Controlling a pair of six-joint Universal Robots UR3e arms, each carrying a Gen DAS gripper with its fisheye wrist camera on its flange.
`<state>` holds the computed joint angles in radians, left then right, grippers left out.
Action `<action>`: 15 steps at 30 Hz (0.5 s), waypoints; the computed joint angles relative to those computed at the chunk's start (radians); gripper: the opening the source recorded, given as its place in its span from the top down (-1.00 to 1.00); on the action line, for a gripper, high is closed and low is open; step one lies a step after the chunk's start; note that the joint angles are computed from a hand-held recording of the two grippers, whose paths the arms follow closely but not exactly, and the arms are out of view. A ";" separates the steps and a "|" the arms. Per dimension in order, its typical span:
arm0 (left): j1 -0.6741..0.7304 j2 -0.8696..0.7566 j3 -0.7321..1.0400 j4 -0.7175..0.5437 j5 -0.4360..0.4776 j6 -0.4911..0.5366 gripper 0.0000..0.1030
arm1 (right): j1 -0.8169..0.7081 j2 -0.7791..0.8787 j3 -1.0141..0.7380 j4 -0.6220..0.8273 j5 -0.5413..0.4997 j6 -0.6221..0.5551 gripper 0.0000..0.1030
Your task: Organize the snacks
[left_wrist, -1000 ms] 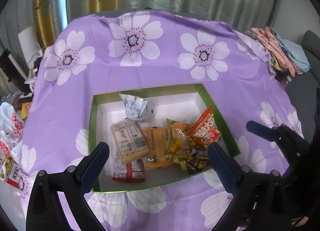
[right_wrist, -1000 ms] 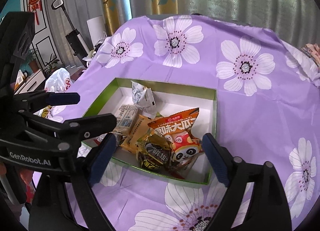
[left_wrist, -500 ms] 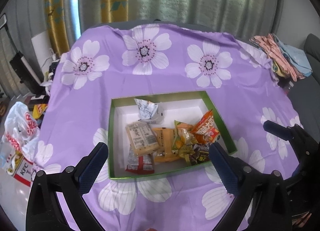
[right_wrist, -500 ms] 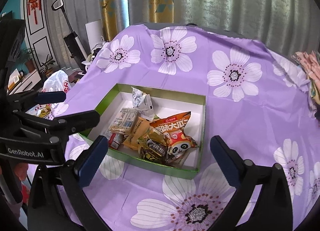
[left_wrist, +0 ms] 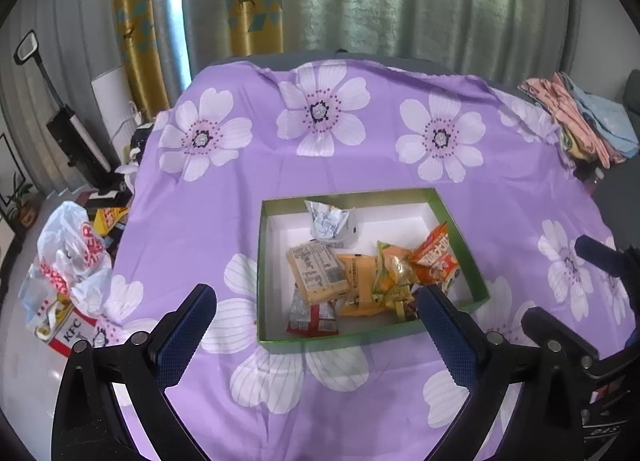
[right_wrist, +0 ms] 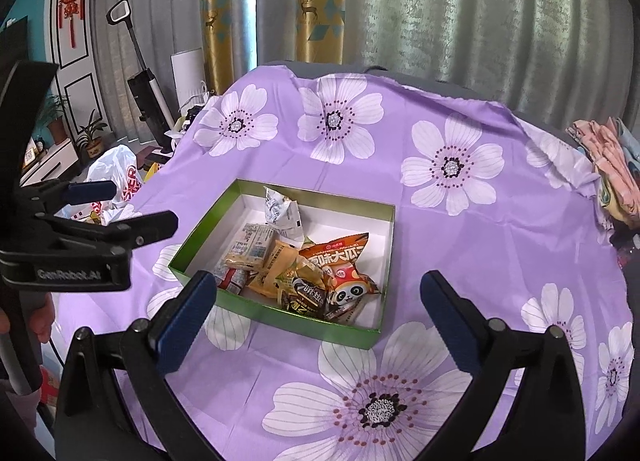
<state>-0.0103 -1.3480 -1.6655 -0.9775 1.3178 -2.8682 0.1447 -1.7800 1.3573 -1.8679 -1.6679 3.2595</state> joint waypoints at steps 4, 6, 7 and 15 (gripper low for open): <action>-0.019 0.008 -0.007 0.004 0.021 -0.001 -0.95 | 0.006 -0.005 -0.025 0.033 -0.009 0.009 -0.99; -0.025 0.011 -0.006 -0.002 0.027 0.000 -0.95 | 0.007 -0.008 -0.035 0.041 -0.010 0.015 -0.99; -0.027 0.013 -0.006 -0.001 0.027 0.001 -0.95 | 0.007 -0.010 -0.038 0.044 -0.010 0.016 -0.99; -0.029 0.029 -0.004 -0.015 0.023 0.007 -0.95 | 0.028 -0.008 -0.066 0.061 -0.027 0.026 -0.99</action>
<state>-0.0391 -1.3188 -1.6692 -0.9928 1.3410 -2.8610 0.1726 -1.7881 1.2908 -1.8068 -1.6948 3.2854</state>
